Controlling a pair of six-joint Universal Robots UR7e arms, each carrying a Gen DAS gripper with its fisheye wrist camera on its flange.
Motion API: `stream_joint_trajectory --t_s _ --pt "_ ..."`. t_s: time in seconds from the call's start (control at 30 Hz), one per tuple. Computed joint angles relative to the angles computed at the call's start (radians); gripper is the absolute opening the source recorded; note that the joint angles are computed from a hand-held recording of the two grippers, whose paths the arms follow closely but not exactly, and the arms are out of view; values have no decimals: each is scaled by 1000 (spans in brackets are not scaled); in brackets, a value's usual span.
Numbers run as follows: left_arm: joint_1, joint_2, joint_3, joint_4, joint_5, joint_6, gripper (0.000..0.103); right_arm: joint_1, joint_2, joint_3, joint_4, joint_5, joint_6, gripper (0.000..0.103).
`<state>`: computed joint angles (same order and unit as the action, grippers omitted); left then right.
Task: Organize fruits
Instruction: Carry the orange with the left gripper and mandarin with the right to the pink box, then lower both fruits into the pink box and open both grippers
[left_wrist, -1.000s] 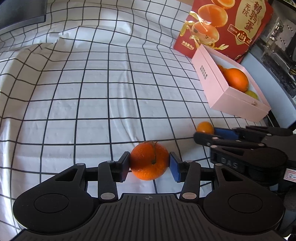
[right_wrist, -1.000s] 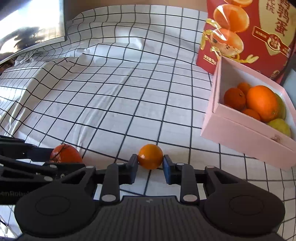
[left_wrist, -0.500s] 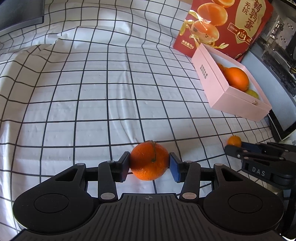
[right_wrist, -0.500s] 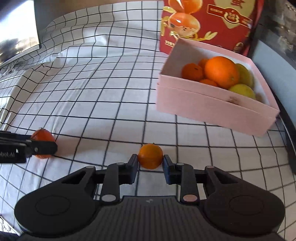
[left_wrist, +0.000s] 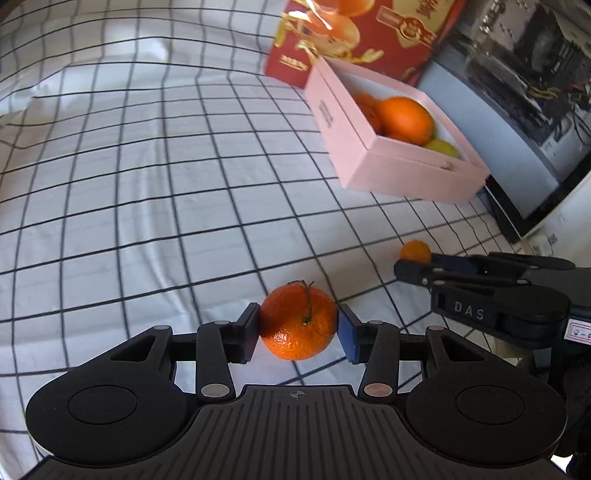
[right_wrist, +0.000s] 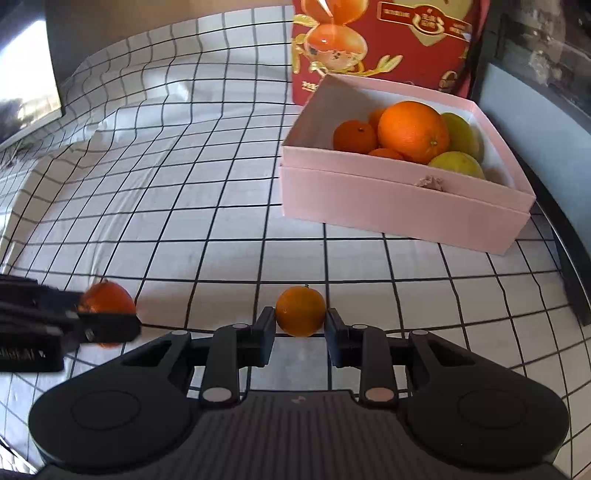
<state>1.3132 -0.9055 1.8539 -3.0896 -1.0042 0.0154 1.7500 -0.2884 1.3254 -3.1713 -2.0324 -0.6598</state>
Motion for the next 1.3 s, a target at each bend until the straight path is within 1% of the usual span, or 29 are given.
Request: stream_joint_trajectory --t_s 0.17,0.27,0.43,0.5,0.57,0.67,0.8,0.87,1.0,1.07,1.1,1.17,1.3 --pt "-8 14 -65 48 -23 -1 50 -9 -31 28 -34 6 21 28" --pt "-19 42 -146 52 -45 37 50 -12 -49 29 -61 12 16 28" --pt "-47 129 -344 54 -63 149 50 -11 -59 -27 -92 38 -19 28" --pt "-57 172 -438 76 -73 198 50 -10 -55 -65 -100 52 -41 28" --pt "-56 211 -531 116 -110 214 50 -5 -47 -106 -108 66 -62 28" --pt "-53 275 -685 188 -161 202 50 3 -23 -185 -90 76 -86 28" --pt "-49 365 -872 266 -168 178 50 11 25 -306 -28 80 -109 28" --pt "-48 419 -969 329 -147 175 50 11 52 -363 15 76 -115 28" --pt "-33 555 -1209 528 -97 180 50 3 106 -475 140 69 -98 28" --pt "-23 610 -1299 594 -77 172 50 1 131 -518 182 67 -100 28" --pt "-19 635 -1337 607 -65 170 50 0 146 -544 203 67 -104 28" --pt "-12 652 -1344 564 -53 173 49 -3 168 -582 242 70 -110 28" --pt "-2 631 -1295 482 -100 195 49 -8 211 -658 311 68 -120 29"
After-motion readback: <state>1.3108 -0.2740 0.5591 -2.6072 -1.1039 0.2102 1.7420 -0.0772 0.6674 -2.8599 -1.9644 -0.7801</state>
